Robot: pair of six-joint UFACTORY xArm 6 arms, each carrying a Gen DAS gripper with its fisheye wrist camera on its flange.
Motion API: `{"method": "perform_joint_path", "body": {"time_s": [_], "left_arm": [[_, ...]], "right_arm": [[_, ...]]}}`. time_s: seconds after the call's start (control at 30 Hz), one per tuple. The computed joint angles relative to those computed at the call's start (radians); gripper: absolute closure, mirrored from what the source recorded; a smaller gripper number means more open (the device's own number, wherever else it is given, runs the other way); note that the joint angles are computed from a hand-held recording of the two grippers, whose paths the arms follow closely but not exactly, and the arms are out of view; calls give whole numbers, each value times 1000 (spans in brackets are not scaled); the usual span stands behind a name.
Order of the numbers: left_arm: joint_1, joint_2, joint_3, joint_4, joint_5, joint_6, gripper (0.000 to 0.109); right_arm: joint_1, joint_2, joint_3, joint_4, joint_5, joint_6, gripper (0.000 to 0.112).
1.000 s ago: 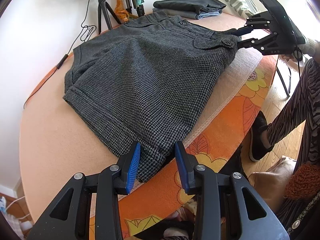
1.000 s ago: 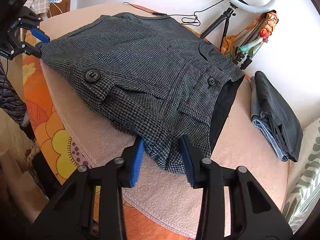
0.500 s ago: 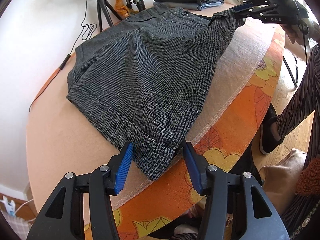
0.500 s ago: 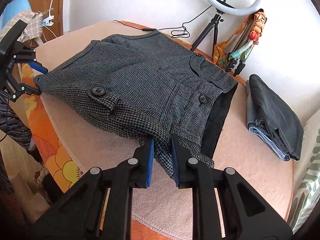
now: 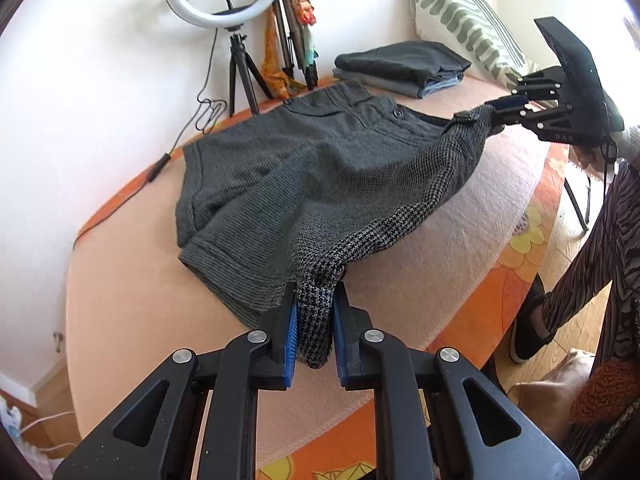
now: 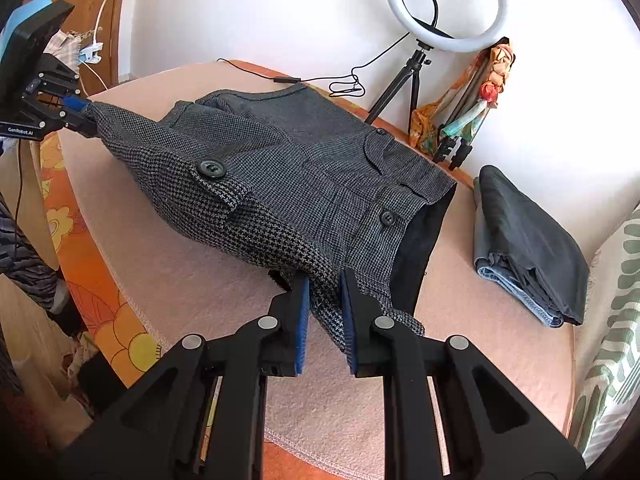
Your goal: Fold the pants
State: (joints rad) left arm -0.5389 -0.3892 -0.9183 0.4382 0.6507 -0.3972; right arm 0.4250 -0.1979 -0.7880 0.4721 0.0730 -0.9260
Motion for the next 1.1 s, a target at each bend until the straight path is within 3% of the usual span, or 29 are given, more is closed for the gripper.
{"method": "perform_joint_path", "body": {"time_s": [0.27, 0.47, 0.83, 1.1], "left_arm": [[69, 72, -136, -2, -27, 76, 95], [134, 168, -248, -62, -60, 153, 95], [235, 393, -511, -142, -66, 271, 95], [287, 618, -785, -233, -7, 384, 95]], "right_arm": [[-2, 14, -82, 36, 2, 10, 97], [-28, 80, -210, -67, 57, 96, 98], [-86, 330, -641, -204, 314, 157, 98], [-120, 634, -1103, -329, 545, 227, 98]]}}
